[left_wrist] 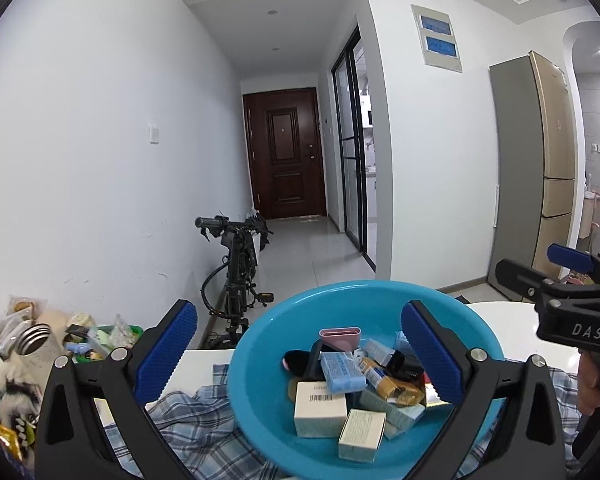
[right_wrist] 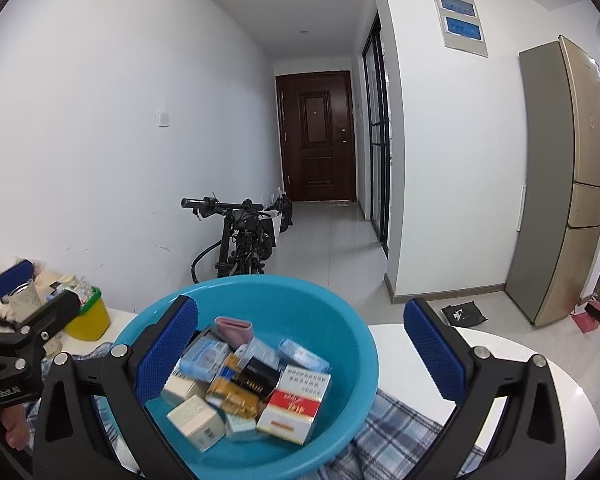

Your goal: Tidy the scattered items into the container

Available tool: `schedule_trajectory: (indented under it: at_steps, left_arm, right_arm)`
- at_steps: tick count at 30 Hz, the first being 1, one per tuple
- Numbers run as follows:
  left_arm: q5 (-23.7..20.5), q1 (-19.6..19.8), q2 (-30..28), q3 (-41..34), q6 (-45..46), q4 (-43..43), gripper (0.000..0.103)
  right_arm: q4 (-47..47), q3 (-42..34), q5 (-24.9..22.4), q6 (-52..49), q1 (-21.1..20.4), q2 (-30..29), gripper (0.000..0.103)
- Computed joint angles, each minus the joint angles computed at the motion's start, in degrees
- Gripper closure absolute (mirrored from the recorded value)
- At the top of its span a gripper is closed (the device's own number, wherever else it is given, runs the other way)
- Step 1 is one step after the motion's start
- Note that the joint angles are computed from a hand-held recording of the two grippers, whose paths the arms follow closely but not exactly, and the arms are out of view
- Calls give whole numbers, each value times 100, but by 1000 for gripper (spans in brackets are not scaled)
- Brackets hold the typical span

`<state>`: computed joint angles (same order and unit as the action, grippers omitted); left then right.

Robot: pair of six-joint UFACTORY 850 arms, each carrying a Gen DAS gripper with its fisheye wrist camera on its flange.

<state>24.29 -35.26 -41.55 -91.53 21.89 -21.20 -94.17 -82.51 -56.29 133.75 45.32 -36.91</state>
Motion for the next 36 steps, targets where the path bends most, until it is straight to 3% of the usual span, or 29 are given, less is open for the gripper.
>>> schedule_trajectory:
  at_steps: [16, 25, 30, 36]
  left_arm:
    - [589, -133, 1318, 2116, -922, 850, 0]
    - [1074, -234, 2015, 3178, -1162, 1057, 0]
    - [1157, -271, 2228, 3478, -826, 775, 0]
    - [1190, -245, 2347, 3628, -1123, 850, 0]
  right_arm:
    - [237, 312, -665, -69, 840, 210, 0]
    - [200, 684, -529, 240, 1189, 461, 0]
    - [258, 854, -799, 404, 1333, 608, 0]
    - [323, 903, -831, 448, 1413, 645, 0]
